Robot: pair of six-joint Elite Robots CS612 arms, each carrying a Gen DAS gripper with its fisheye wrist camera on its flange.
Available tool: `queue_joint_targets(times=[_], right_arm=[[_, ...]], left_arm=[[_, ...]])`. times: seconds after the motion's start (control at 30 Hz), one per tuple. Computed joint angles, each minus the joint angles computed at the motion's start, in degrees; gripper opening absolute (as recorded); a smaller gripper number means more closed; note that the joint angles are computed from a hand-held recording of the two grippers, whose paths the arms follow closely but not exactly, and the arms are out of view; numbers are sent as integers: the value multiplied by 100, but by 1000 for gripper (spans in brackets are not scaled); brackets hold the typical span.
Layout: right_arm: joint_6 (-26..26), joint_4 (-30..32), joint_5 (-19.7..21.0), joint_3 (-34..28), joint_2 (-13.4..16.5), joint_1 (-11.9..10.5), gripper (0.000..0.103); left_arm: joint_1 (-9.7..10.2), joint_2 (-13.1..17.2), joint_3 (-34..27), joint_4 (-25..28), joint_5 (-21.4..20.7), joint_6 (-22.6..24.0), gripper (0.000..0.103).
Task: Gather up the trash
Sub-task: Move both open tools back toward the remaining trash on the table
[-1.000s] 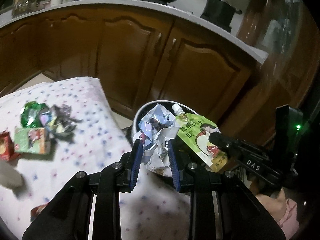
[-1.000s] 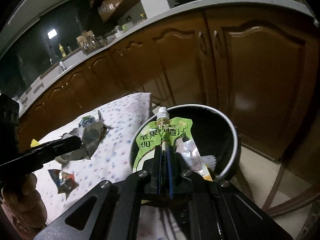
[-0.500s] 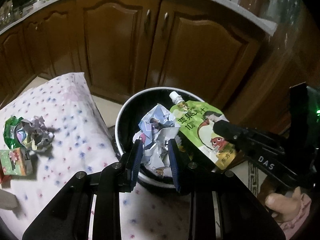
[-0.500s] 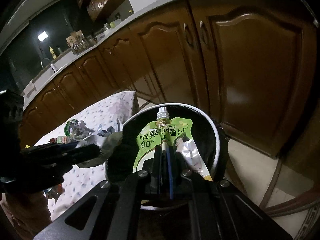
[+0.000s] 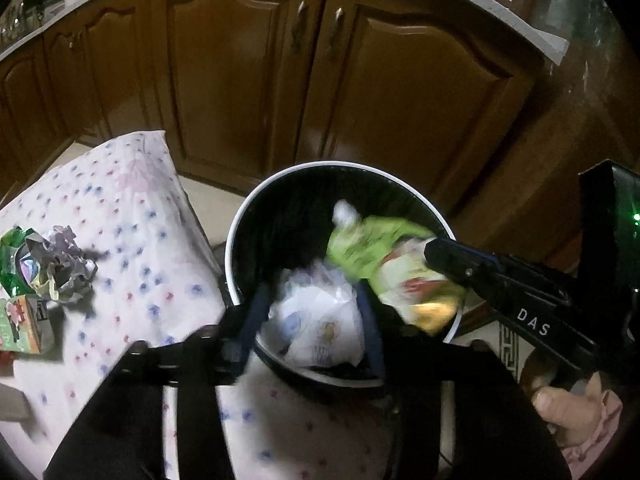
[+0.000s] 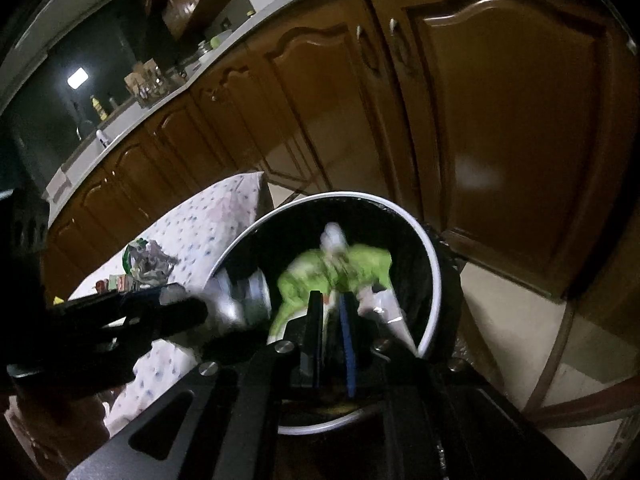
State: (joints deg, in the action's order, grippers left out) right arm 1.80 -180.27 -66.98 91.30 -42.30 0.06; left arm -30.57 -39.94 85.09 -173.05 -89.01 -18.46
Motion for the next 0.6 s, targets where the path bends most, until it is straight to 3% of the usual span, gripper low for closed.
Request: queue_joint_targets(times=[0.4, 0.5, 0.6], right_arm=[[629, -844, 272, 388, -114, -47, 60], [869, -1183, 375, 541, -141, -30, 78], [1020, -1392, 491, 664, -174, 6, 80]], left_arm=[[58, -356, 852, -953, 120, -600, 64], [65, -488, 1158, -1245, 249, -769, 65], [110, -602, 1462, -1582, 265, -973, 66]])
